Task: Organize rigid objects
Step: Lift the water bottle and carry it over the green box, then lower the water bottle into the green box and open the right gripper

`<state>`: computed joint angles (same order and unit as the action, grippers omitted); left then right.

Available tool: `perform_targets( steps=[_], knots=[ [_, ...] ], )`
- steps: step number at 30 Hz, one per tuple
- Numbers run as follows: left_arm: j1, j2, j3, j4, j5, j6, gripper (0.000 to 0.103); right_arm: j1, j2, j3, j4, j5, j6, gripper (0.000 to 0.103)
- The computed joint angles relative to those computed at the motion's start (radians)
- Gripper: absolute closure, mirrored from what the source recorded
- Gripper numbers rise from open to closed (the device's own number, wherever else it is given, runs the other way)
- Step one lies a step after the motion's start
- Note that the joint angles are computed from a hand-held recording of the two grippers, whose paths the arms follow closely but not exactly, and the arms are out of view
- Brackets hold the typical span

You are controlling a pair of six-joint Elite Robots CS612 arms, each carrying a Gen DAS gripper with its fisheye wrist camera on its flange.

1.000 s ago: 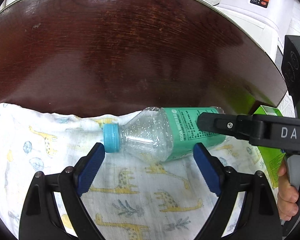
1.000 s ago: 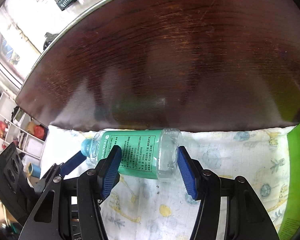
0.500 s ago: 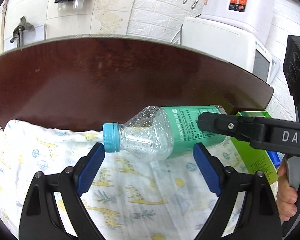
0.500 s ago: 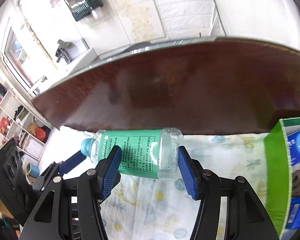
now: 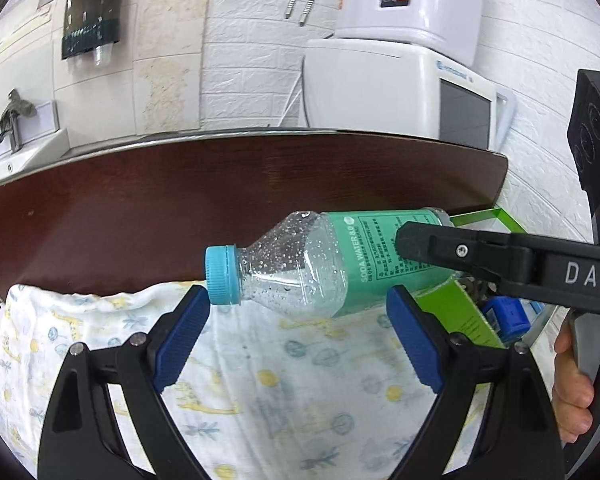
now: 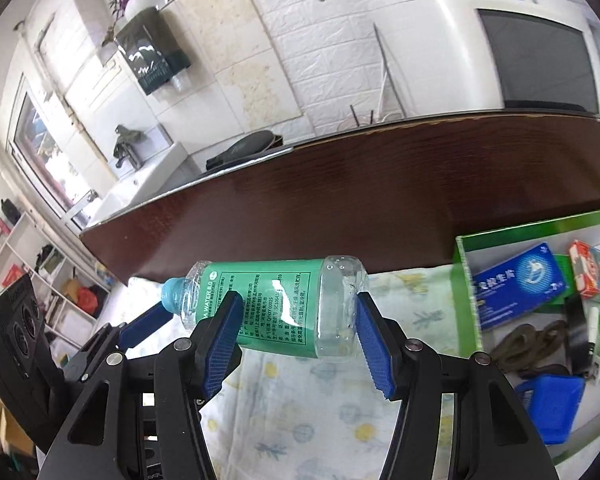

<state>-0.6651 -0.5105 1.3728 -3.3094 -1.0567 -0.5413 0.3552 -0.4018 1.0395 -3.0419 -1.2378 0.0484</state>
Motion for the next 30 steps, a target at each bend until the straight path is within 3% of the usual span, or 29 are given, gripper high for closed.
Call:
perform_targets(
  steps=[15, 30],
  knots=[
    [-0.044, 0.080, -0.230, 0.141, -0.017, 0.117, 0.014, -0.088, -0.053, 0.124, -0.156, 0.013, 0.087, 0.044],
    [-0.063, 0.183, -0.482, 0.295, -0.089, 0.213, 0.014, -0.160, -0.076, 0.183, -0.249, -0.046, 0.162, 0.044]
  ],
)
